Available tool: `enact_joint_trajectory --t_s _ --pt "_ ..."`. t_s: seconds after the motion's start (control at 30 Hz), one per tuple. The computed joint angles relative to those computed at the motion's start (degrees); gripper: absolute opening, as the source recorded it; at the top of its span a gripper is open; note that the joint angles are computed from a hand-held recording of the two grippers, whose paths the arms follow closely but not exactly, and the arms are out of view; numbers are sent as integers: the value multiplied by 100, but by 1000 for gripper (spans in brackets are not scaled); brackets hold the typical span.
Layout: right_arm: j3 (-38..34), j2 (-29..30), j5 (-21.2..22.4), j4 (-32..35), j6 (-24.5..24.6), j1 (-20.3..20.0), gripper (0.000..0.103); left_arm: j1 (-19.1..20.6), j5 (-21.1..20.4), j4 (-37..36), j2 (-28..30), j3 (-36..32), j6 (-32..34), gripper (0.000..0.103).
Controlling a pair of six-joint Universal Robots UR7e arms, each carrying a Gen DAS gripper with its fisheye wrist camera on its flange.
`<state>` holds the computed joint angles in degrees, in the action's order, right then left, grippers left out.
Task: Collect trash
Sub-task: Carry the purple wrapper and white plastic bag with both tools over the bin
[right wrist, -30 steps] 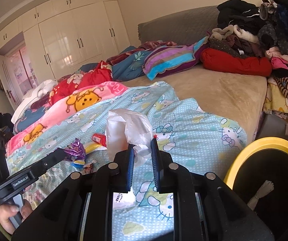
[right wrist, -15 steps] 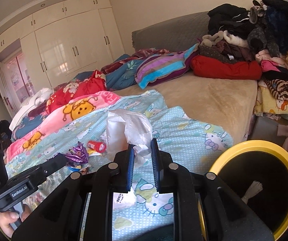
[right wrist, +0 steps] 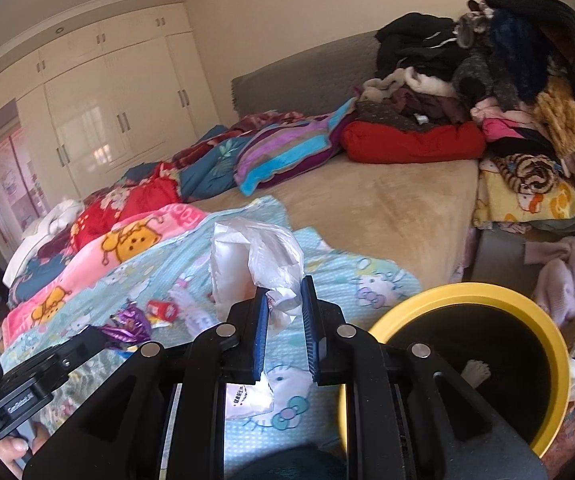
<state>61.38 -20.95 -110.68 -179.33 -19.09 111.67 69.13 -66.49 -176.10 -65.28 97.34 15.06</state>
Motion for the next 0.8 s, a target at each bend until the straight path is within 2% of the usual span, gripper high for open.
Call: enact_joint_trajectory --t_s 0.8 --pt "581 -564 -525 -796 206 -302 16 -315 -307 192 367 -24 390 12"
